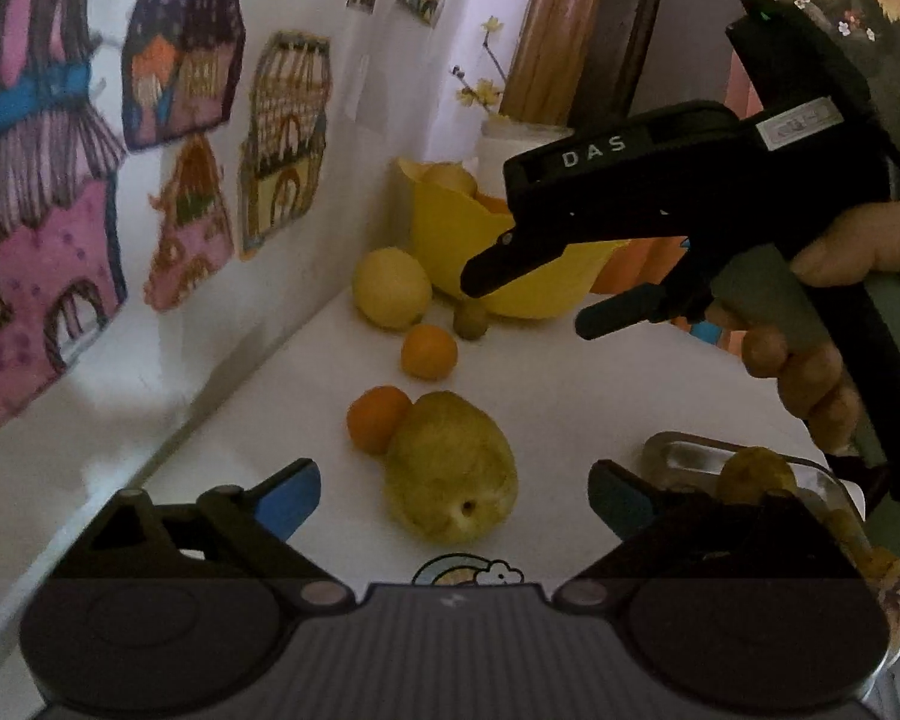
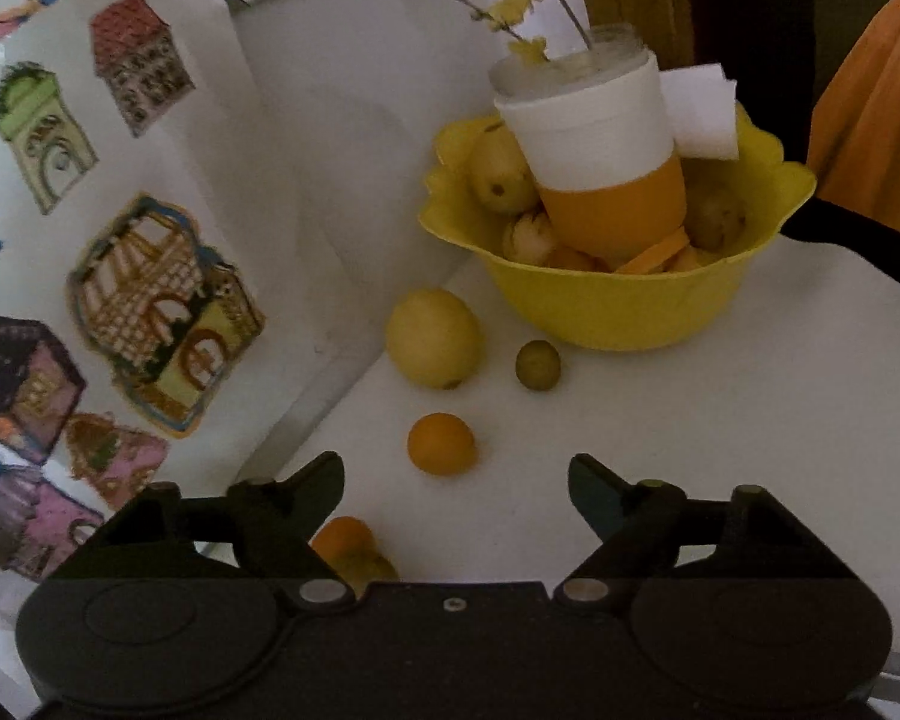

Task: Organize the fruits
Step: 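Withdraw both open tools from the tray toward the yellow bowl, then grasp the green pear with the left tool while the right tool grasps a small orange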

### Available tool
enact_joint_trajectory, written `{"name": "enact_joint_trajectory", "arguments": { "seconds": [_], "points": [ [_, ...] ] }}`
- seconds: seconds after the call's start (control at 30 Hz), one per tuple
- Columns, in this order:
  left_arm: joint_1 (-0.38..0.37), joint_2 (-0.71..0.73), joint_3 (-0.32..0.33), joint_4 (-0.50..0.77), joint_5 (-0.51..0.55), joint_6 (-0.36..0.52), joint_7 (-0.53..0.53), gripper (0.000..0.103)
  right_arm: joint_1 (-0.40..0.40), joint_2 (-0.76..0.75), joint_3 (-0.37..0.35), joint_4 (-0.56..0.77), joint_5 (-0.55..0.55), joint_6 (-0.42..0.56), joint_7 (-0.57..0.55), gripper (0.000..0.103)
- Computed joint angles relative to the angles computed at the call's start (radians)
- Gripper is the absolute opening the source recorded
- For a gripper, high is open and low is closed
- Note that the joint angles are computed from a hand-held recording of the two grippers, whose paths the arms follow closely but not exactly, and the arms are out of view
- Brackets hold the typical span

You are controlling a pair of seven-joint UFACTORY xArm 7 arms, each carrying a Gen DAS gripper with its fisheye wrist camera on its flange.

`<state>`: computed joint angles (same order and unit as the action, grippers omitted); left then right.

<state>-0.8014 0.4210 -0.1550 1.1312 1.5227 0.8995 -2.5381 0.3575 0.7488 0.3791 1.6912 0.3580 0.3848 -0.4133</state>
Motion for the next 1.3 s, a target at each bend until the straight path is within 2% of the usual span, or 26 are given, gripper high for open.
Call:
{"name": "enact_joint_trajectory", "arguments": {
  "seconds": [0.23, 0.47, 0.63, 0.9, 1.0, 1.13, 1.3],
  "points": [
    [0.013, 0.014, 0.01, 0.003, 0.017, -0.015, -0.038, 0.095, 0.034, 0.086, -0.016, 0.102, -0.026, 0.032, 0.019, 0.076],
    [0.03, 0.025, 0.018, 0.007, 0.036, -0.051, -0.057, 0.083, 0.066, 0.156, -0.035, 0.201, -0.051, 0.066, 0.049, 0.062],
    [0.041, 0.035, 0.024, 0.01, 0.063, -0.07, -0.099, 0.081, 0.094, 0.213, -0.053, 0.286, -0.068, 0.098, 0.078, 0.058],
    [0.053, 0.037, 0.026, 0.011, 0.08, -0.084, -0.132, 0.076, 0.107, 0.247, -0.055, 0.327, -0.079, 0.107, 0.086, 0.055],
    [0.056, 0.035, 0.025, 0.01, 0.086, -0.087, -0.141, 0.075, 0.096, 0.226, -0.046, 0.293, -0.072, 0.097, 0.078, 0.055],
    [0.061, 0.038, 0.024, 0.015, 0.092, -0.094, -0.138, 0.072, 0.105, 0.242, -0.051, 0.312, -0.077, 0.1, 0.08, 0.053],
    [0.061, 0.04, 0.024, 0.021, 0.094, -0.099, -0.14, 0.064, 0.115, 0.251, -0.06, 0.326, -0.084, 0.102, 0.096, 0.049]
  ]
}}
